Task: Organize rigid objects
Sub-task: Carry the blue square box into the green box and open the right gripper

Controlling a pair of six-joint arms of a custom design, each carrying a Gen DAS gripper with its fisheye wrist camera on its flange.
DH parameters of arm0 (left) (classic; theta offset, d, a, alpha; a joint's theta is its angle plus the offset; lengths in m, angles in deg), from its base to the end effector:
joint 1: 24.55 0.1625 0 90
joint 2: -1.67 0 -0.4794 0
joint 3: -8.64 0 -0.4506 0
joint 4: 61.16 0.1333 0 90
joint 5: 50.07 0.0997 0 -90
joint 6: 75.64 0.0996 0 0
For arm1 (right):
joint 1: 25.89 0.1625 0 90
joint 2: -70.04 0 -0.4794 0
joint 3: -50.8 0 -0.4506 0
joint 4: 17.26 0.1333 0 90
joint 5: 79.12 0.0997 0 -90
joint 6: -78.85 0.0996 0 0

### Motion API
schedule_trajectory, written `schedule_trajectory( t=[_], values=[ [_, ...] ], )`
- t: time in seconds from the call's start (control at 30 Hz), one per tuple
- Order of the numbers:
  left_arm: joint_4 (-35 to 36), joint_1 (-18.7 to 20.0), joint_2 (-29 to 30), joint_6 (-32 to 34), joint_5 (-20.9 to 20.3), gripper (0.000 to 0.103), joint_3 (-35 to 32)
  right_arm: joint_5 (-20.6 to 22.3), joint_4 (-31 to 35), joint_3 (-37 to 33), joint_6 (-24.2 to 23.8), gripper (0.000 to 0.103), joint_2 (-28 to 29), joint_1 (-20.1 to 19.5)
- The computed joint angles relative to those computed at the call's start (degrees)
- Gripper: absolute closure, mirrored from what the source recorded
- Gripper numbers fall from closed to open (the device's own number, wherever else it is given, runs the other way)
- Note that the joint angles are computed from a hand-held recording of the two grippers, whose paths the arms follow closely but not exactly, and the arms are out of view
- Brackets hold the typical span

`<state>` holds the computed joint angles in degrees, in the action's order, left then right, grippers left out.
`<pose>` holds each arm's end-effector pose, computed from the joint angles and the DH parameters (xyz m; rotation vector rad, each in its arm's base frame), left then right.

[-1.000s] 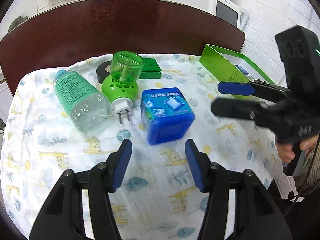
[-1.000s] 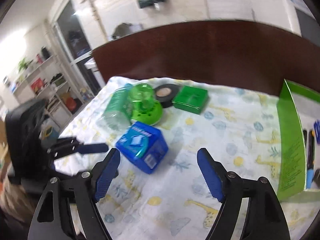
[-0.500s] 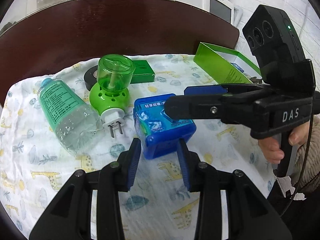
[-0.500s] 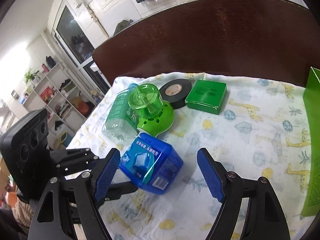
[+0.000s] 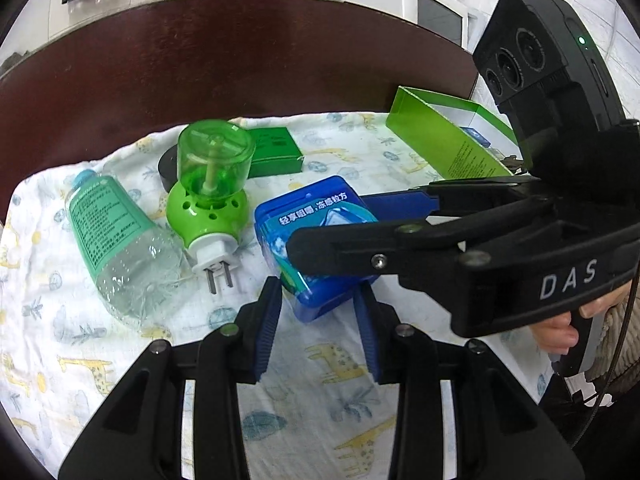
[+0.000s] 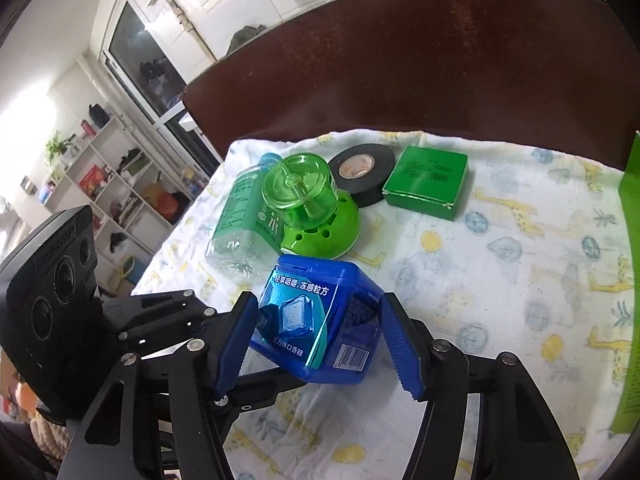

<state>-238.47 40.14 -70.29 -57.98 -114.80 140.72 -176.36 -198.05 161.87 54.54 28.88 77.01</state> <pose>-0.0560 -0.5297 0.1931 0.8387 2.5239 -0.6805 0.2615 -0.6009 -0.0019 0.9043 -2.7935 0.5198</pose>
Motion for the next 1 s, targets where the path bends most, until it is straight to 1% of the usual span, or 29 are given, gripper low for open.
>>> schedule_trajectory(
  t=[0.23, 0.4, 0.53, 0.73, 0.9, 1.0],
  values=[
    [-1.46, -3.51, 0.01, 1.38, 0.45, 0.068, 0.24, 1.0, -5.25, 3.75, -0.42, 0.039, -3.73, -0.05],
    [-2.56, -6.56, 1.7, 2.02, 0.17, 0.068, -0.37, 3.36, -8.7, 7.2, 0.47, 0.039, -7.64, -1.47],
    [-2.68, -9.31, 3.63, 2.81, 0.49, 0.068, -1.24, 3.1, -12.54, 9.86, 0.28, 0.039, -10.58, -2.45],
    [-2.71, -13.04, 8.39, 4.67, 0.57, 0.068, -4.25, 5.25, -16.79, 13.23, 0.97, 0.039, -15.77, -5.95],
    [-1.18, -15.07, 13.98, 5.5, 0.46, 0.068, -8.84, 5.31, -18.82, 13.96, 1.31, 0.039, -18.8, -8.89],
    [0.58, -15.63, 16.78, 5.51, -0.67, 0.068, -11.79, 5.82, -18.94, 13.79, 1.57, 0.039, -20.5, -10.78]
  ],
)
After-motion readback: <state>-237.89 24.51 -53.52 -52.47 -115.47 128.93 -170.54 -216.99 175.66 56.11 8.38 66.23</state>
